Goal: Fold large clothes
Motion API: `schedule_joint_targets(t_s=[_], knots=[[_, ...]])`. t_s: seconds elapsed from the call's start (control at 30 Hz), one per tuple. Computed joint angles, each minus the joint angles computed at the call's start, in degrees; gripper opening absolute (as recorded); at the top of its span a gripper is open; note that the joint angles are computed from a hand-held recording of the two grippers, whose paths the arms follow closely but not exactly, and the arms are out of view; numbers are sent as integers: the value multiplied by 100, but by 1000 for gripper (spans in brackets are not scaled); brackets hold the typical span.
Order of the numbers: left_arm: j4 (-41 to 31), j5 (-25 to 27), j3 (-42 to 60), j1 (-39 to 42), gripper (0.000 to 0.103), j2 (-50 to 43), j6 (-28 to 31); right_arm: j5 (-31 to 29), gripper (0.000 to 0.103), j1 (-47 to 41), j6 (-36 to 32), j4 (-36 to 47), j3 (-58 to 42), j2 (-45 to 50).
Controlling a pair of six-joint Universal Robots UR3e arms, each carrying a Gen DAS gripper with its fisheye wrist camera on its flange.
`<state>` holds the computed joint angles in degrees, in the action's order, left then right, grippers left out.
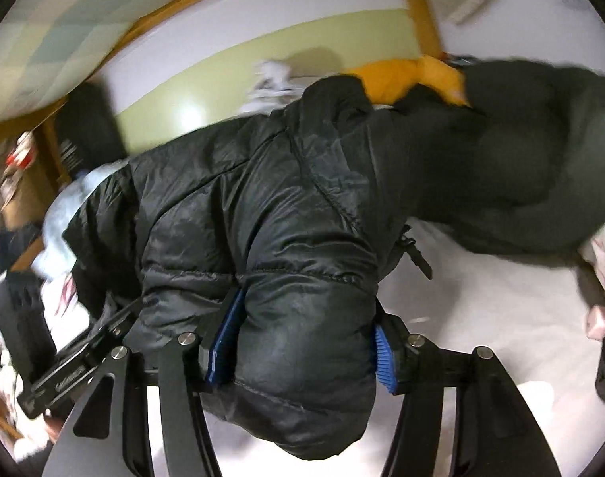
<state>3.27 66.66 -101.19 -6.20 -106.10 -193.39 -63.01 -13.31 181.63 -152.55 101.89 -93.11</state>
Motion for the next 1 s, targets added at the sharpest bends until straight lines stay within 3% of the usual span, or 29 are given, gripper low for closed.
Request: schedule_joint_targets(t_s=[0.13, 0.2, 0.33, 0.47, 0.63, 0.7, 0.77, 0.8, 0.87, 0.93, 1.0], knots=[[-398, 690, 1705, -719, 54, -1386, -107, -287, 60, -368, -149, 149, -337, 598], [-753, 584, 2522, -797, 54, -2020, -200, -221, 60, -567, -283, 288, -531, 854], [-1412, 847, 3823, -1074, 54, -2904, -118, -220, 60, -769, -536, 331, -787, 1273], [-1413, 809, 4315, -1146, 57, -3386, -266, -239, 61, -917, -684, 384, -1056, 1690], [-1108, 1012, 3903, -1154, 74, -3278, -503, -546, 67, -735, -732, -218, -837, 1776], [-834, 1446, 3531, -1261, 86, -3073, -360, -792, 78, -638, -704, -790, -376, 1627], [-479, 1814, 3029, -1362, 103, -2776, -137, -1494, 84, -368, -564, -1760, 184, 1494], [-158, 2040, 2596, -1435, 103, -2550, -10, -1659, 86, -352, -629, -2132, 517, 1318], [648, 2279, 1652, -1535, 103, -2127, 238, -1589, 86, -475, -559, -2345, 874, 982], [1241, 2440, 872, -1613, 103, -1750, 478, -1106, 90, -844, -234, -2537, 1373, 494], [1956, 2854, 217, -1760, 103, -1491, 584, -576, 103, -1226, 154, -2967, 1945, 63]])
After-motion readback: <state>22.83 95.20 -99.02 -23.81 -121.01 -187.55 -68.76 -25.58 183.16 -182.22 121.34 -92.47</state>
